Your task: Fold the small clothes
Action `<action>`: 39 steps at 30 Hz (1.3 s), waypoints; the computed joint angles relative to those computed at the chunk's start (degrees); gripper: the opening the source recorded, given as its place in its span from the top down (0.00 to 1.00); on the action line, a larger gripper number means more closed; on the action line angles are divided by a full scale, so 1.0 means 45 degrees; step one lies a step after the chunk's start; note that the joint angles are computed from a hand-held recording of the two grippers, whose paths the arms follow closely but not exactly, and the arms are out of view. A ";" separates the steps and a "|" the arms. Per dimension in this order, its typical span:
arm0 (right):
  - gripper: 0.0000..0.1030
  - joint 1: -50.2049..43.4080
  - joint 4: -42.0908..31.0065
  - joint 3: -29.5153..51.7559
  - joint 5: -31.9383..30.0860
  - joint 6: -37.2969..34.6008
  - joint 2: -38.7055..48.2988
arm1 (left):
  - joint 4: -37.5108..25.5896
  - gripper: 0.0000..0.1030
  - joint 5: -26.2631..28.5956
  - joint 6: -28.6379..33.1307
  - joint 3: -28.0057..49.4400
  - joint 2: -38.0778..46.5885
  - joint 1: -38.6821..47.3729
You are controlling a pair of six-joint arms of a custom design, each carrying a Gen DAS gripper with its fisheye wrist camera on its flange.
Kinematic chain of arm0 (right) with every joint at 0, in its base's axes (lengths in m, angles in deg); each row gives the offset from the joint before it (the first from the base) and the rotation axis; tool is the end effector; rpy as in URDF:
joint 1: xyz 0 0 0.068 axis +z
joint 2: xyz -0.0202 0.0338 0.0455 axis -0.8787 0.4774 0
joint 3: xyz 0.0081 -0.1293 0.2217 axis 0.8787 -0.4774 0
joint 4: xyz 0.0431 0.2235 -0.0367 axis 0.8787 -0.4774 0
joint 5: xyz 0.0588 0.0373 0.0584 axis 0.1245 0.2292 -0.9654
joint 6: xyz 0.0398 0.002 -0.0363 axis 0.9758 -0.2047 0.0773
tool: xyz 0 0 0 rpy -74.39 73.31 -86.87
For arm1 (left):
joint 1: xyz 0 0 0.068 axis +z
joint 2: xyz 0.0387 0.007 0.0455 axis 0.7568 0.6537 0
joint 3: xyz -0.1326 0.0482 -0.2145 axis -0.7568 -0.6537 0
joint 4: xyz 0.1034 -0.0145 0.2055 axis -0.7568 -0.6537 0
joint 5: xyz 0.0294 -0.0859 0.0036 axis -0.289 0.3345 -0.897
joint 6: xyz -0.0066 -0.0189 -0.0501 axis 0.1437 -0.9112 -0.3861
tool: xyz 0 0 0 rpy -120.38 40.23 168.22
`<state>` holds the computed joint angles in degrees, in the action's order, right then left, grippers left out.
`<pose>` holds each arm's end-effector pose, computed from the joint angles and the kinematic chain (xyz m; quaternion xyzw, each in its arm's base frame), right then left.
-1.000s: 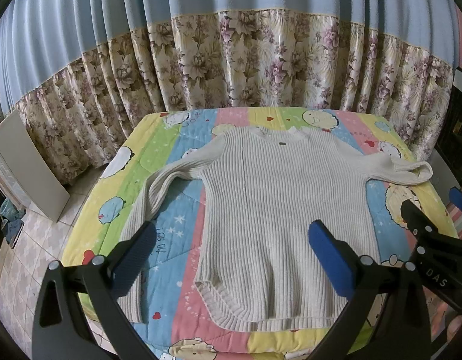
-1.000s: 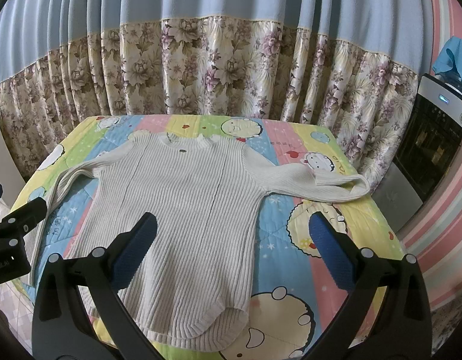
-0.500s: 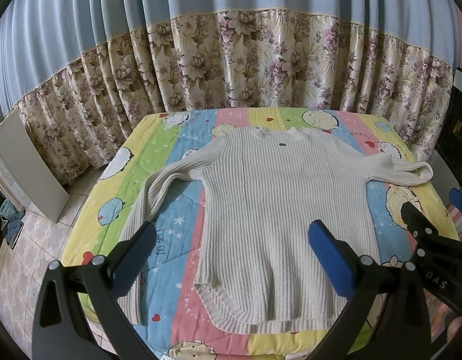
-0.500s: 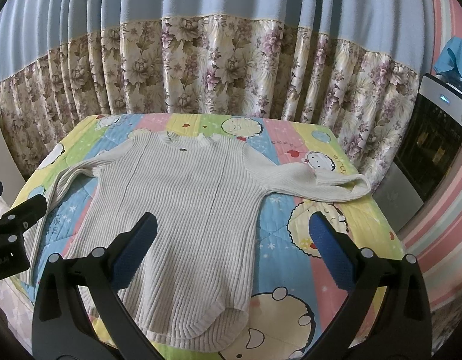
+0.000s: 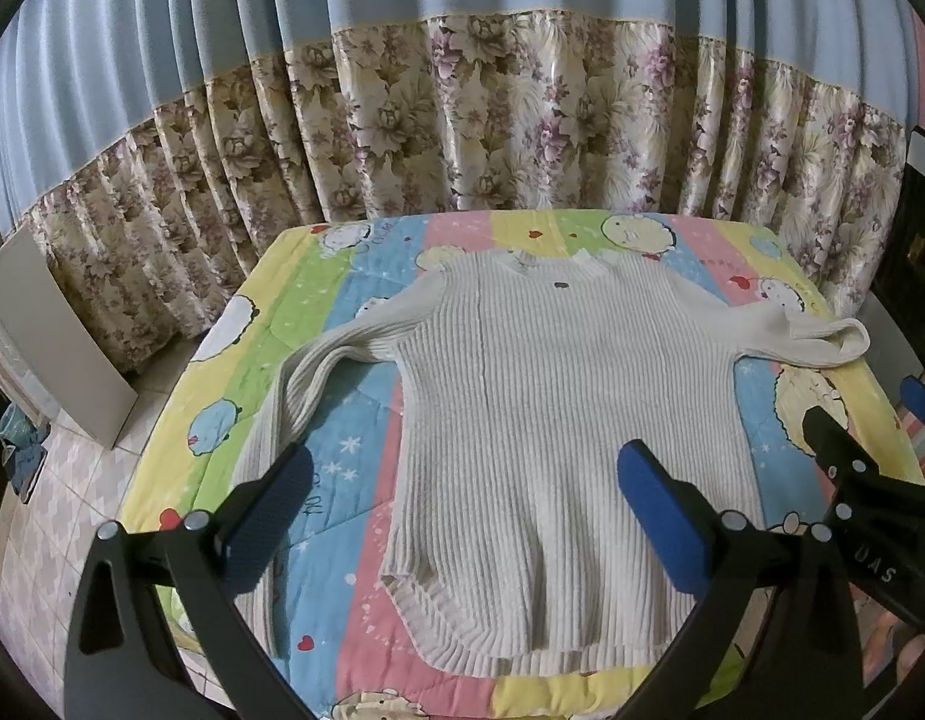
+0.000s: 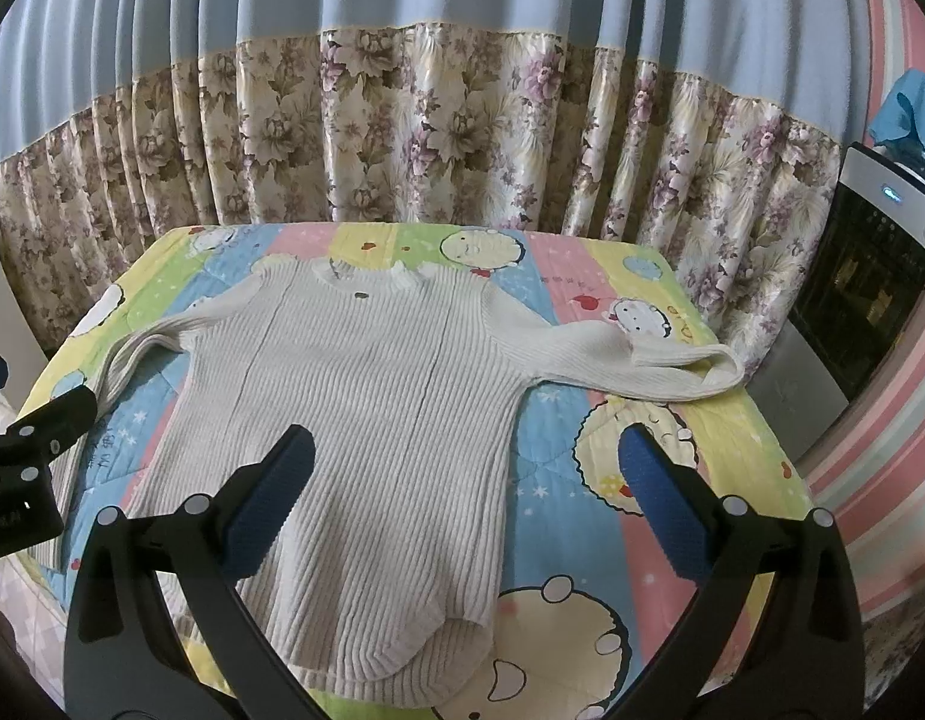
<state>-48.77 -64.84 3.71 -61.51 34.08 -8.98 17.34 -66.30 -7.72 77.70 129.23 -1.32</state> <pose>0.1808 0.0337 0.2617 -0.0279 0.8914 -0.0244 0.4518 0.1386 -0.1345 0.3218 0.0046 0.9201 0.0458 0.3890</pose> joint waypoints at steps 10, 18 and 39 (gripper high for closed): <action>0.03 -0.1586 0.1830 -0.0397 -0.1512 -0.1081 0.0910 | 0.1533 0.01 0.0844 0.1268 -0.0162 0.0788 0.1187; 0.03 -0.1753 0.4348 -0.0708 -0.0774 -0.3302 0.1946 | 0.3563 0.01 0.1690 0.2717 0.0103 0.2226 0.2323; 0.03 -0.5933 1.1636 0.2220 -0.1629 -1.0274 1.0537 | 0.6860 0.01 0.3982 0.5565 0.5045 0.9305 0.3975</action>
<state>-75.47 -12.48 13.70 -68.84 -12.16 38.43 48.21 -48.39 17.32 100.40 171.11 16.57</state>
